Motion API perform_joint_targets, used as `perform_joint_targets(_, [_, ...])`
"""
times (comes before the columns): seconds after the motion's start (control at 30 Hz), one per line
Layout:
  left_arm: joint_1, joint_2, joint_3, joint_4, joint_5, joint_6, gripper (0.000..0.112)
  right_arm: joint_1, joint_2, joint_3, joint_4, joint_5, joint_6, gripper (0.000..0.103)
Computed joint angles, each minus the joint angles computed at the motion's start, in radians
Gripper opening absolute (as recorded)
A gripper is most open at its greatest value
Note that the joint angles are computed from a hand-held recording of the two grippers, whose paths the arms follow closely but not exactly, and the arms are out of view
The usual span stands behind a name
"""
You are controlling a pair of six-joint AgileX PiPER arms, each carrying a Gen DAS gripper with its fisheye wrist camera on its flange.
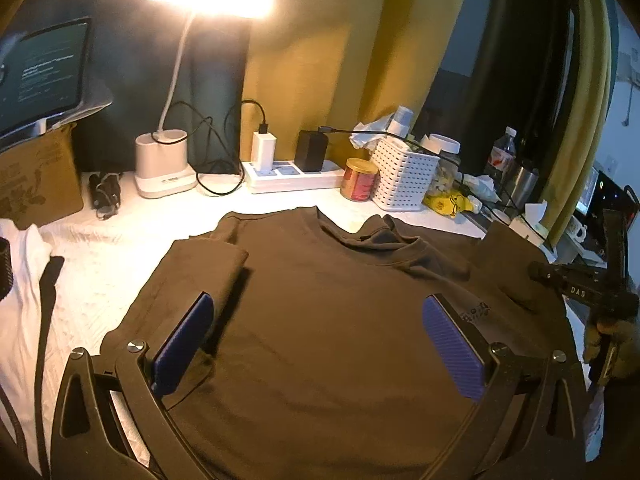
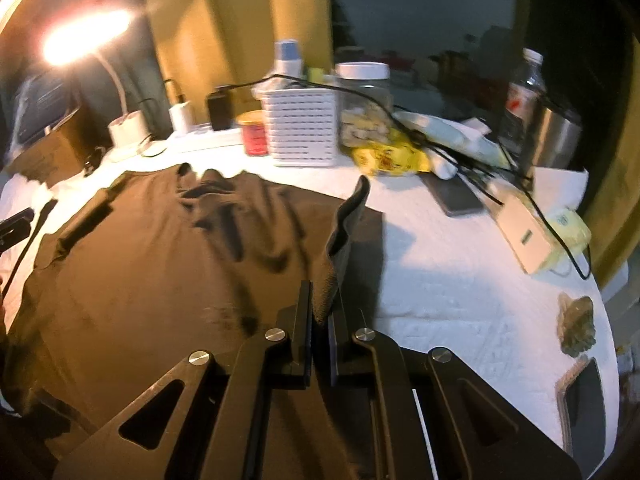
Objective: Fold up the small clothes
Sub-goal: 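Grasp the side of the brown T-shirt with the right gripper and fold it toward the middle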
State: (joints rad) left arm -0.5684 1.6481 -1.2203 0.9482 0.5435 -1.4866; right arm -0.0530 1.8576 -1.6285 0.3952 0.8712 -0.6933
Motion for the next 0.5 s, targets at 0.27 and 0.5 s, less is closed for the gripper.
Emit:
perform_joint_targets(0.27, [0.0, -0.064, 0.091, 0.048, -0.03, -0.062, 0.103, 0.075, -0.047, 0.104, -0.011, -0.011, 0.019, 0.007])
perform_joint_targets(0.5, [-0.009, -0.09, 0.134, 0.061, -0.047, -0.083, 0.103, 0.117, -0.069, 0.209, 0.002, -0.035, 0.041, 0.007])
